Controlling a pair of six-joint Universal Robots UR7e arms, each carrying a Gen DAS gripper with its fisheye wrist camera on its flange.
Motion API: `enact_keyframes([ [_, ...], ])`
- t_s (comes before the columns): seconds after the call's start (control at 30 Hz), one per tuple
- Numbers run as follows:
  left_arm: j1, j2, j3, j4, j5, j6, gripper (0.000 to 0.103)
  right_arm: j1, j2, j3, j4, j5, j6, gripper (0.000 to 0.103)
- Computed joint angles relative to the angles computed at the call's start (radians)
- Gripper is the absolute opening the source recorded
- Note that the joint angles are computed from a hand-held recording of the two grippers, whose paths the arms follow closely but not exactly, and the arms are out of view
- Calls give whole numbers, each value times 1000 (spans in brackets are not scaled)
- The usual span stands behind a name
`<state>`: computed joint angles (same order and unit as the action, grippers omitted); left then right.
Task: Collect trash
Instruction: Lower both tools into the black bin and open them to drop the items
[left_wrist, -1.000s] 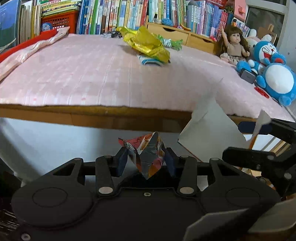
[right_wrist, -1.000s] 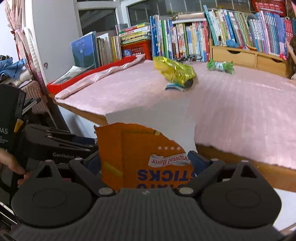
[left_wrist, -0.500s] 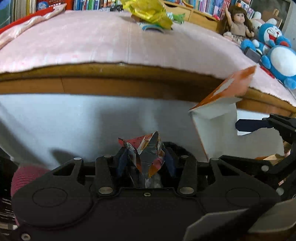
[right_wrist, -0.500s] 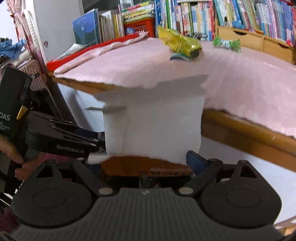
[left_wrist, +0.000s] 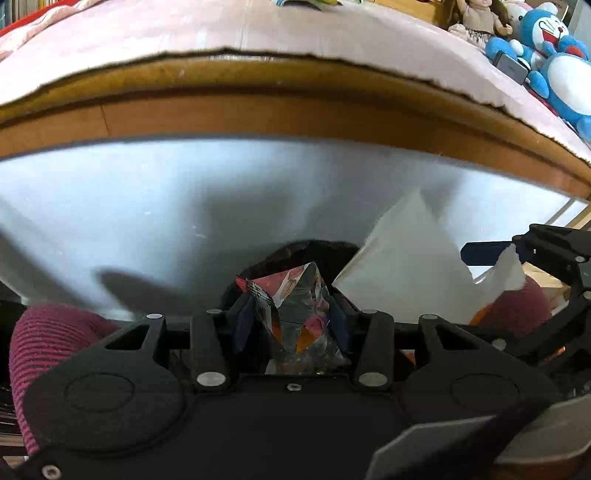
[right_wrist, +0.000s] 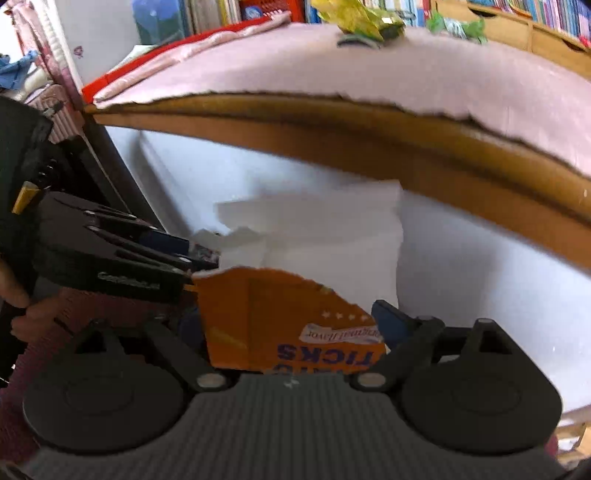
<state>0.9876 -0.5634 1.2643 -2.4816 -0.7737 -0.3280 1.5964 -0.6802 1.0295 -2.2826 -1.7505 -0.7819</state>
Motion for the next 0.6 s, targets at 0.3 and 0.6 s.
enact_keyframes([
  [0.3,10,9,-12,42,-10,-17,44,-7,37,-50,24,-23,48,92],
  [0.6,18,27,-51,85,-18,-21,46,-7,66,-81,41,-47,60,92],
])
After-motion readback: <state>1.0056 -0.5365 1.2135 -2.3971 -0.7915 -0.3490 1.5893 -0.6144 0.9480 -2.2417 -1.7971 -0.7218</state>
